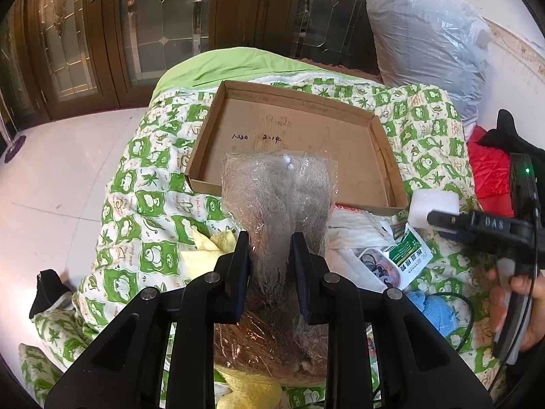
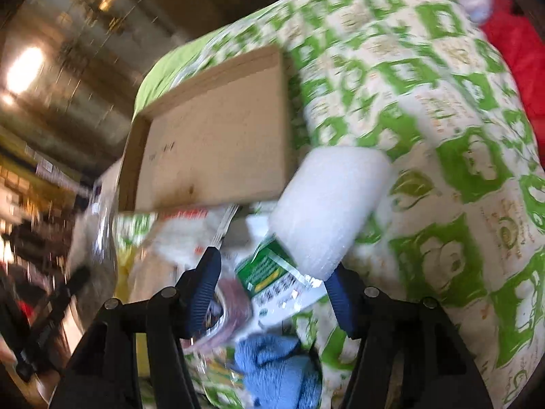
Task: Organize soft objects
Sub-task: 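Lift the bagged grey item with the left gripper while the right gripper carries the foam pad toward the tray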
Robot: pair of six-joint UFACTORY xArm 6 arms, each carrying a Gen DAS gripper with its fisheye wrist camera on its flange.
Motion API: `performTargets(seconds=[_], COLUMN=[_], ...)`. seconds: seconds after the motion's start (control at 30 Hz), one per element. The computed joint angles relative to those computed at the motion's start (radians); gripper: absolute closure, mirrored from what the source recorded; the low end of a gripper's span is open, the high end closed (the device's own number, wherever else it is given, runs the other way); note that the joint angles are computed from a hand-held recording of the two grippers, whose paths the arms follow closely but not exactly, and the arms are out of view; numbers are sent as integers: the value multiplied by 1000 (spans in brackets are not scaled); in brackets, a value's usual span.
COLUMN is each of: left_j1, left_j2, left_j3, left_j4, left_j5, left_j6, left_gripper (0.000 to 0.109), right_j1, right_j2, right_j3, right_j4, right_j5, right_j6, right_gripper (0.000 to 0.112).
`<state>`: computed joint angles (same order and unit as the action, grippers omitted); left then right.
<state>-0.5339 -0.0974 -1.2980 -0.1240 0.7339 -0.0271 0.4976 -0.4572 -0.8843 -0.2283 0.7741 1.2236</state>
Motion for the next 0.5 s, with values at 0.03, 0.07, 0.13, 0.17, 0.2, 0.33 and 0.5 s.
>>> performTargets(seconds=[0.03, 0.07, 0.13, 0.17, 0.2, 0.33, 0.5], left_j1=[0, 2, 3, 4, 4, 4, 3], left_j2=[2, 3, 6, 7, 7, 9, 18], left_j3=[0, 1, 2, 3, 5, 3, -21], left_j4=[-3, -5, -10, -13, -15, -15, -5], left_j5=[0, 0, 1, 2, 2, 4, 8], left_j6=[1, 3, 7, 8, 9, 9, 2], left_gripper=[86, 86, 86, 86, 86, 86, 86], right_j1=[-5, -9, -9, -11, -15, -26, -9], right_j2=[1, 4, 6, 3, -4, -55, -84], right_j3=[0, -1, 4, 8, 19, 64, 64], right_j4=[-19, -24, -56, -72, -84, -108, -118], right_j5=[3, 1, 5, 2, -8, -41, -61], right_j6=[32, 41, 88, 106, 121, 149, 133], right_gripper=[54, 55, 64, 75, 82, 101, 101])
